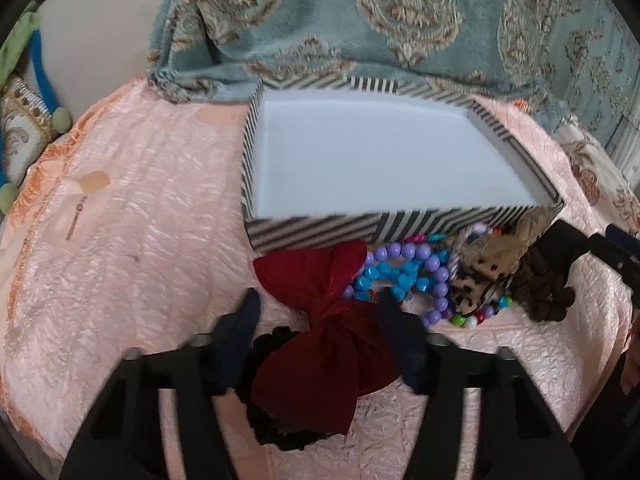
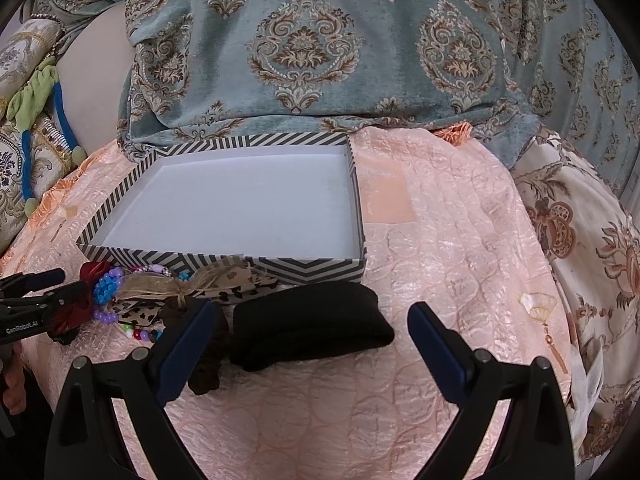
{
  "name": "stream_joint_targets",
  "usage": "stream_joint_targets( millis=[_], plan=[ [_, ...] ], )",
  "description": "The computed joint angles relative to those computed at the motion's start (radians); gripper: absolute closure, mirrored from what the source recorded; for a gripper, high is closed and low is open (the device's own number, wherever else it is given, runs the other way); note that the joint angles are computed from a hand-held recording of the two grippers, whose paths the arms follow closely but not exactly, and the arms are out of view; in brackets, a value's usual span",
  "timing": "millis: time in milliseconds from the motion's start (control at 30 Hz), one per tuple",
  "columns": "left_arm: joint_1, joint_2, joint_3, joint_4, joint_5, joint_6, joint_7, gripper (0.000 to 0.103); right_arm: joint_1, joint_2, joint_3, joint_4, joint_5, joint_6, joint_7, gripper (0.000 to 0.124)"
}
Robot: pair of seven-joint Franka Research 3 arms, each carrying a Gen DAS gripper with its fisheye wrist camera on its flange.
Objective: Organize jewelry
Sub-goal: 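Lift the red bow with the left gripper while the right grasps the black velvet clip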
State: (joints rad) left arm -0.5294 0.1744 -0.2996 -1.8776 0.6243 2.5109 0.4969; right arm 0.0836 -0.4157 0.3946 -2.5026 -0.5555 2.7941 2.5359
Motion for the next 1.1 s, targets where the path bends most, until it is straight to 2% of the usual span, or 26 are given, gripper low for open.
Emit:
stream_joint_targets(
  millis=[33,100,133,167,233,400,500,533,633,700,800,867,933,1000,1100],
  plan=[
    [0.005,0.004,-0.004,0.000,-0.025,-0.001,0.018,0.087,0.001,-0.002,-0.003,-0.002,0.003,0.000,0.001,0.025],
    [0.012,-0.001,-0.005,-0.015,-0.050,0.024,0.027,0.092,0.001,-0.009,-0.008,-0.010,0.008,0.001,0.001,0.025],
    [0.012,-0.011,-0.001,-0.027,-0.043,0.040,0.015,0.100,0.000,-0.012,-0.010,-0.013,0.009,0.002,-0.001,0.025],
    [0.016,-0.020,0.001,-0.039,-0.042,0.060,0.008,0.103,0.000,-0.015,-0.011,-0.016,0.012,0.001,-0.003,0.025],
    [0.027,-0.047,0.005,-0.074,-0.041,0.120,-0.017,0.103,-0.003,-0.021,-0.010,-0.022,0.016,0.003,-0.004,0.025],
    [0.047,-0.099,0.011,-0.115,0.024,0.149,-0.098,0.103,0.003,-0.030,-0.018,-0.033,0.039,-0.003,-0.030,0.025],
    [0.062,-0.108,0.004,-0.126,0.016,0.160,-0.104,0.103,0.036,-0.041,-0.058,-0.062,0.098,0.030,-0.081,0.025],
    [0.064,-0.109,0.002,-0.127,0.015,0.161,-0.104,0.103,0.051,-0.041,-0.073,-0.070,0.127,0.039,-0.108,0.025],
    [0.068,-0.113,-0.002,-0.129,0.022,0.175,-0.126,0.103,0.165,-0.026,-0.177,-0.105,0.287,0.104,-0.250,0.025],
    [0.071,-0.122,0.000,-0.136,0.040,0.201,-0.151,0.103,0.201,-0.008,-0.197,-0.104,0.345,0.118,-0.315,0.025],
    [0.080,-0.140,0.001,-0.150,0.083,0.237,-0.194,0.103,0.151,0.012,-0.131,-0.082,0.344,0.108,-0.331,0.025],
    [0.085,-0.145,-0.001,-0.154,0.094,0.243,-0.209,0.103,0.063,0.007,-0.048,-0.071,0.297,0.084,-0.274,0.025],
    [0.089,-0.143,-0.005,-0.154,0.082,0.243,-0.198,0.103,-0.005,0.003,0.000,-0.060,0.253,0.061,-0.194,0.026],
    [0.091,-0.141,-0.008,-0.156,0.062,0.253,-0.177,0.103,-0.048,0.001,0.013,-0.061,0.226,0.077,-0.124,0.026],
    [0.090,-0.134,-0.010,-0.151,0.046,0.269,-0.153,0.103,-0.042,0.051,-0.011,-0.028,0.209,0.054,-0.134,0.026]
  ],
)
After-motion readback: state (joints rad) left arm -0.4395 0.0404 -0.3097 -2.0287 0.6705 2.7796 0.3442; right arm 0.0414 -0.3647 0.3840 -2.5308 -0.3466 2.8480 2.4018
